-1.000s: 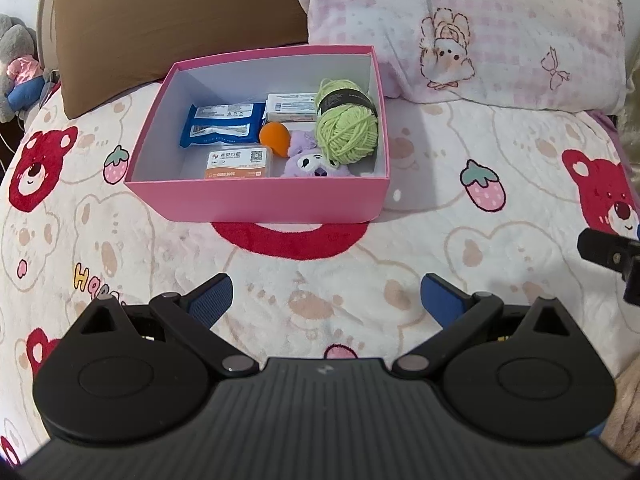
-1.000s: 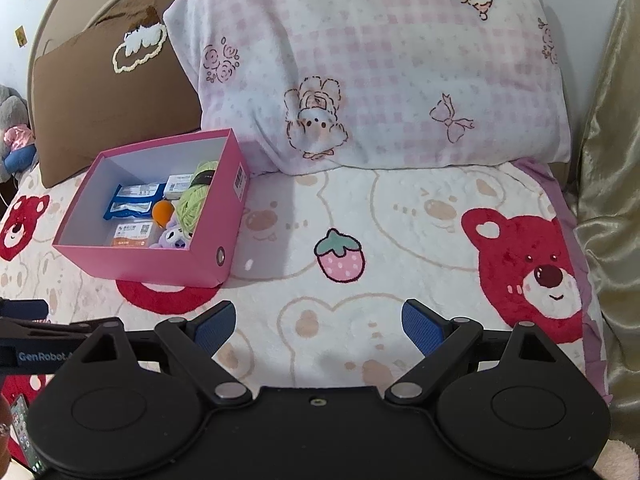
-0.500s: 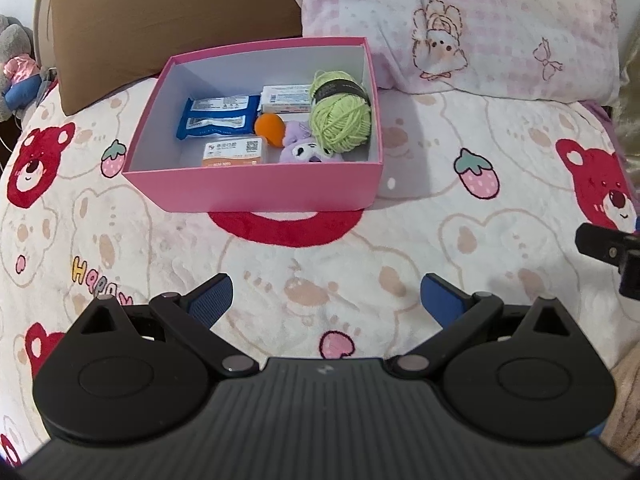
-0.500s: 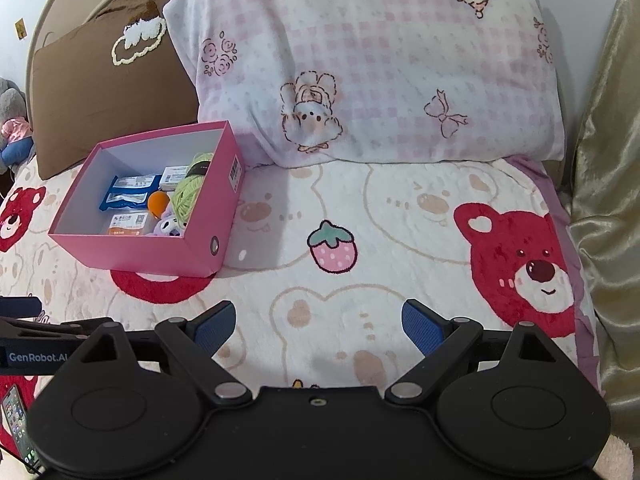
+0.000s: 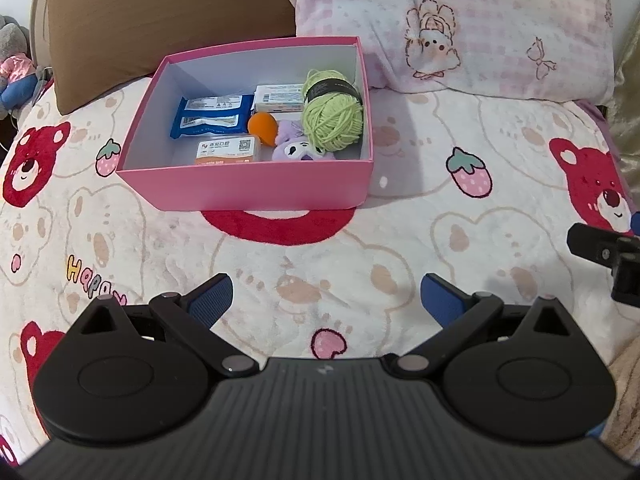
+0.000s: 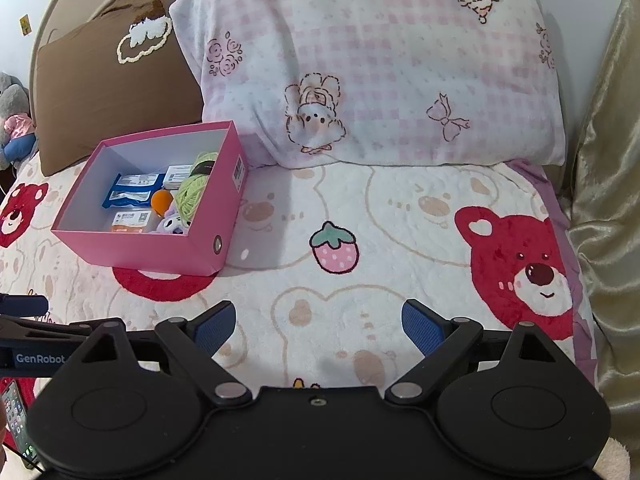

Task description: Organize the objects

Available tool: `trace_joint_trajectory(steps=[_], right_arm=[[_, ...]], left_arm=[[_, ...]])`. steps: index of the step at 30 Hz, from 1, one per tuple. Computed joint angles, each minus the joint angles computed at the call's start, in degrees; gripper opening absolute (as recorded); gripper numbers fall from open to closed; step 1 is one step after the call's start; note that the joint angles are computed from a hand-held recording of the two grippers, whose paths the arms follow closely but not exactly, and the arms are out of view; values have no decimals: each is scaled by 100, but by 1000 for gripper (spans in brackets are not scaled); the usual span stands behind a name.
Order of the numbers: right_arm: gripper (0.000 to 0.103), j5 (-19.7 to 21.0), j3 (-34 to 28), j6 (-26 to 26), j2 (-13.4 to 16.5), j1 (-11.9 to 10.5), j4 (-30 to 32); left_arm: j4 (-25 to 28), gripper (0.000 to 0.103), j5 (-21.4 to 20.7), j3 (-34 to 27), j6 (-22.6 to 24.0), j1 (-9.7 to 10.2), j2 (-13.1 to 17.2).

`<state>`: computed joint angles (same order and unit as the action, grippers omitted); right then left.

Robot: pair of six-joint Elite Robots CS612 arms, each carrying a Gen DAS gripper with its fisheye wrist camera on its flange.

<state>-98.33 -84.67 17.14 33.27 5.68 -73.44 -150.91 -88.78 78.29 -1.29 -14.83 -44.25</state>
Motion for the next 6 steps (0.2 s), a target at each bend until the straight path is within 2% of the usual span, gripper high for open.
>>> trace_joint_trajectory(steps=[6], right_arm=[[93,-10,13,-56,-15,10,17]], left_arm=[[39,102,-56,-10,-27,13,1]])
